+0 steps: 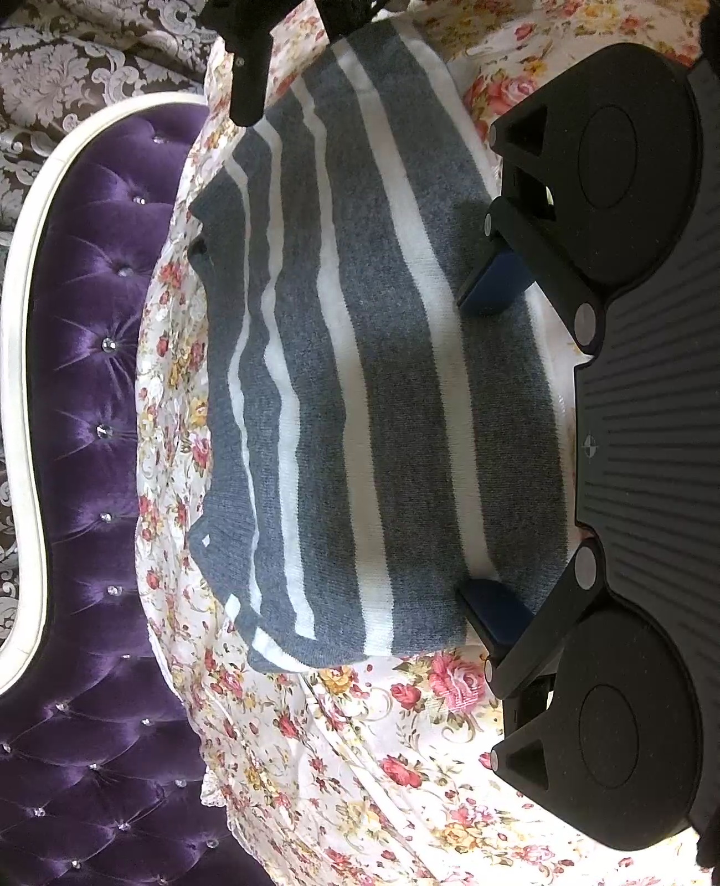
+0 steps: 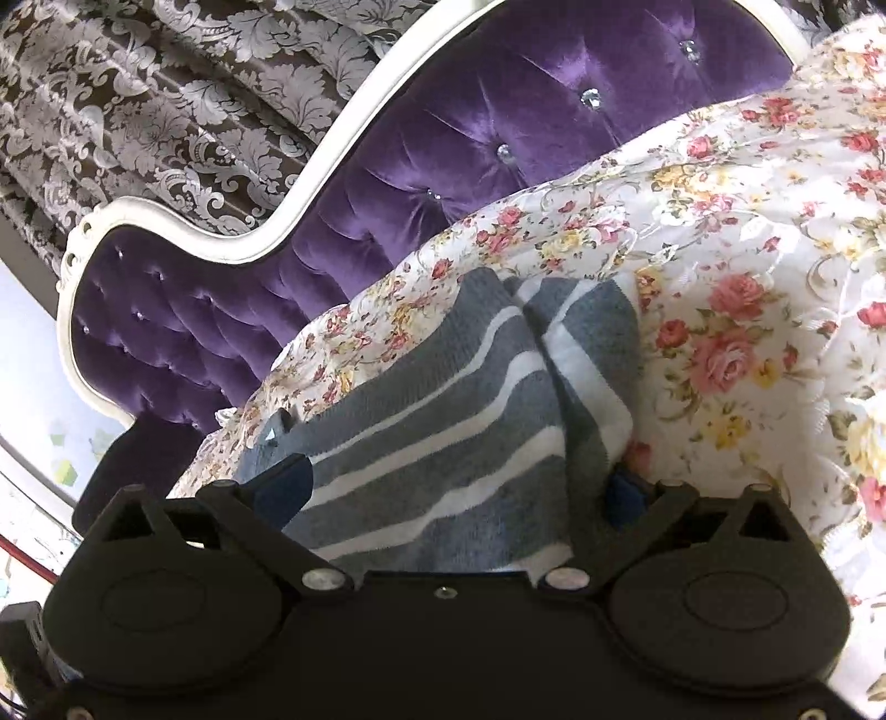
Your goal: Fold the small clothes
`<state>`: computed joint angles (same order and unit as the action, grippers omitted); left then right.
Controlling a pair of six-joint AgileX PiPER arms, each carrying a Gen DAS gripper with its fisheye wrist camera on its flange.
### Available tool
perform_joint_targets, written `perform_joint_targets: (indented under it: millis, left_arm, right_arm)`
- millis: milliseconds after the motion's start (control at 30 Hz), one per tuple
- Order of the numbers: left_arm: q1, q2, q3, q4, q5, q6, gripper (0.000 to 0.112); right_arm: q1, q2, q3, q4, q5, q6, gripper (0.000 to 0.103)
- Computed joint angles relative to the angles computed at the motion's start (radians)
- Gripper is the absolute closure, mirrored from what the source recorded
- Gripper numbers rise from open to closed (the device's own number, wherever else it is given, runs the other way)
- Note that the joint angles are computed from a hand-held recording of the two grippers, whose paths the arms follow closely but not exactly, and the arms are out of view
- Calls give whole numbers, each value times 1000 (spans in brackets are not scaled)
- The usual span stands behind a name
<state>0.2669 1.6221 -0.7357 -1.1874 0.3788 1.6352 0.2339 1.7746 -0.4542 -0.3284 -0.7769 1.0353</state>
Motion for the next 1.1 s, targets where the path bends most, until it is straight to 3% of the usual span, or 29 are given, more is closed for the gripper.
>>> perform_joint_targets:
  millis: [267, 467, 633, 733, 833, 900, 967, 1100]
  left_arm:
    - [-46, -26, -64, 377, 1, -400, 11]
    - [-70, -94, -137, 398, 65, -513, 11]
    - [-187, 5, -310, 674, 17, -869, 11]
    - [-231, 113, -430, 819, 43, -1074, 12]
    - [-254, 197, -510, 888, 66, -1199, 35]
    - [-272, 243, -545, 943, 72, -1266, 37]
    - [-286, 272, -557, 966, 64, -1288, 47]
    - [-306, 325, -559, 1011, 14, -1332, 50]
  right_arm:
    - [-5, -4, -15, -29, 29, 22, 0]
    - [-25, -5, -14, -75, 19, 77, 0]
    - [-46, -12, -20, -130, 32, 136, 0]
    - [-64, -11, -21, -165, 26, 166, 0]
    - [-71, -12, -23, -185, 28, 184, 1]
    - [-75, -16, -24, -198, 34, 195, 1]
    - [-76, -17, -25, -203, 37, 201, 1]
    - [-77, -16, -27, -208, 38, 205, 1]
